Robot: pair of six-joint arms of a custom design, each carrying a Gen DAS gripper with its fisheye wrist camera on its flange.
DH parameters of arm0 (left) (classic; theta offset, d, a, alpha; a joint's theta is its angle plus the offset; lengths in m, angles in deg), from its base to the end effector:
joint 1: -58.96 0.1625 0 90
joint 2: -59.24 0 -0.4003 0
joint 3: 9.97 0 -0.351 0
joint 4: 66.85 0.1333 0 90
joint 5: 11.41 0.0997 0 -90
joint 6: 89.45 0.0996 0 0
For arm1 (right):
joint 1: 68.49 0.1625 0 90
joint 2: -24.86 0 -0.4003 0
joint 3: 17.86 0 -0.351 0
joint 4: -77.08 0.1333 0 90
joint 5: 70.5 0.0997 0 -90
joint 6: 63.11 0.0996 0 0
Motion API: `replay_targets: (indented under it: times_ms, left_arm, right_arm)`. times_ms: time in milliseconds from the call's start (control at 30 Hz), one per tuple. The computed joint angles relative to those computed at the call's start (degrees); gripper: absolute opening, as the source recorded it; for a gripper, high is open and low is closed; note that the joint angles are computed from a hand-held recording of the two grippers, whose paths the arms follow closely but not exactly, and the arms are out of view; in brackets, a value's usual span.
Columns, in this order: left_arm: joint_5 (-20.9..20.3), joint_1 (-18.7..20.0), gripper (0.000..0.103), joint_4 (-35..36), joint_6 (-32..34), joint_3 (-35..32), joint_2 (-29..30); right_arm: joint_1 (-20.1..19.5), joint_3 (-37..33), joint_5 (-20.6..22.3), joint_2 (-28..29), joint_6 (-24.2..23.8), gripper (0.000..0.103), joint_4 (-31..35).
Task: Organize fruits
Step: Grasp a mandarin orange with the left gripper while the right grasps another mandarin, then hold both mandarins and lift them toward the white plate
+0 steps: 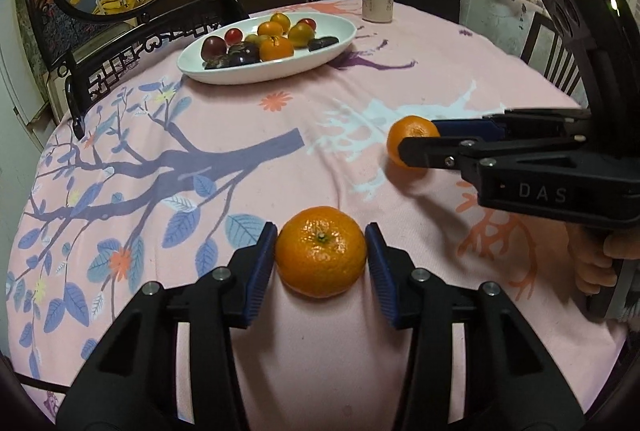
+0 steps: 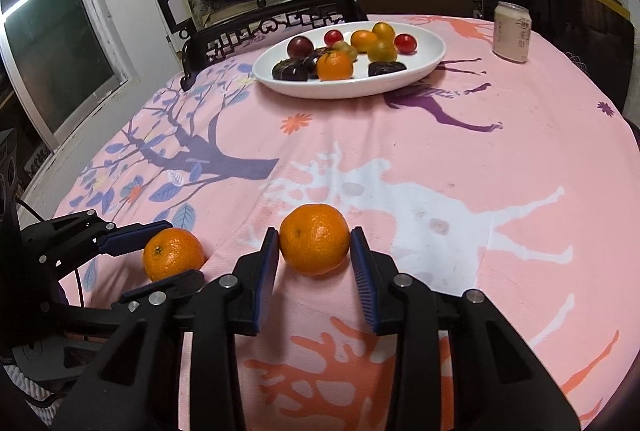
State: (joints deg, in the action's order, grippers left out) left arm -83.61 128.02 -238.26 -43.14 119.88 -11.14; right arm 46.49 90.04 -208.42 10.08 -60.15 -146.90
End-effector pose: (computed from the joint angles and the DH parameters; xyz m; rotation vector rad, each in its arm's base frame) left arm -0.0045 -0.4700 0.1865 1.4410 2.3163 -0.4219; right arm 0.2595 -0.4164 -0.0711 0.0650 -2.3121 1.0697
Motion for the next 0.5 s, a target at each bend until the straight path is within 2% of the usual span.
replay_targets:
  times_ms: [167, 333, 400, 433, 500]
  left_arm:
    - [-2.68, 0.67, 0.046, 2.28, -1.94, -1.42, -0.87]
    - [-2.34, 0.55, 0.046, -2.43, -2.69, -0.71, -0.91]
    - [-0.40, 0.27, 0.046, -6.62, -3.40, -0.61, 0.21]
    - [1.89, -0.08, 0.046, -9.47, -3.62, -0.64, 1.48]
    - [4.59, -0.05, 0.046, -10.13, -4.81, -1.89, 3.16]
  right_arm:
    - [-0.28, 0.57, 0.20, -0.50, 0.57, 0.037, -0.05]
    - [0.04, 0.68, 0.15, -0.49, 0.16, 0.037, -0.71]
    - [0.10, 0.83, 0.11, -0.52, 0.20, 0.037, -1.16]
    - [0.07, 0.87, 0.11, -0.55, 0.31, 0.037, -1.10]
    - [0.00, 0.86, 0.14, -0.62, 0.56, 0.037, -0.66]
